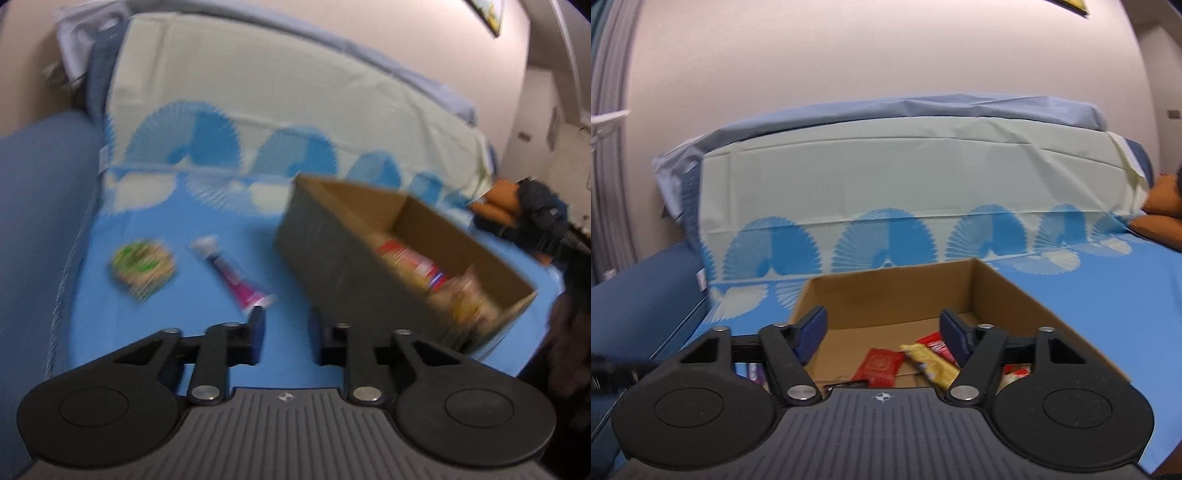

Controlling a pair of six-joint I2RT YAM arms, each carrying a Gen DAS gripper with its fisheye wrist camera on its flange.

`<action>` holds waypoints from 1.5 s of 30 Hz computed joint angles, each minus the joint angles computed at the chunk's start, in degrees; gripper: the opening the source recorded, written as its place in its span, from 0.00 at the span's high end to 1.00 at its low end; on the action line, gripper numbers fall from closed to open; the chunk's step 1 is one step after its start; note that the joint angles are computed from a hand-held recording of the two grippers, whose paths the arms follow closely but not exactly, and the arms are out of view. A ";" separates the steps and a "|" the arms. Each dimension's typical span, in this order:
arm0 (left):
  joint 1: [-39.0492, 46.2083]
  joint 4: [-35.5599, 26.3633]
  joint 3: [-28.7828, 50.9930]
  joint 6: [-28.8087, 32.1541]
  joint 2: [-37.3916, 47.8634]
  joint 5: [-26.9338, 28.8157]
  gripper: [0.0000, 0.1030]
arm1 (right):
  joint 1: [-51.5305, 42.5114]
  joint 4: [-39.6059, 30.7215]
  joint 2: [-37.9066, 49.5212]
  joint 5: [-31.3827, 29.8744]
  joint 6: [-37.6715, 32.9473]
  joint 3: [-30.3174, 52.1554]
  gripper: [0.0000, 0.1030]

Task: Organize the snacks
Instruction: 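Carry both snacks over the box and open both tools to drop them, then grasp the purple tube snack with the right tool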

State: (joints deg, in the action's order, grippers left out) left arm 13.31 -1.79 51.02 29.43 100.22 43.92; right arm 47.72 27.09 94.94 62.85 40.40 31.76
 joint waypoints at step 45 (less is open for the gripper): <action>5.85 21.38 2.67 -31.02 8.83 -1.63 0.64 | -15.18 -45.13 53.61 -30.59 -4.54 79.53 0.32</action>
State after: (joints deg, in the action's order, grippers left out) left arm 19.16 19.58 53.69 -1.58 109.05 42.29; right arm 32.54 -18.04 148.55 32.25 35.85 111.29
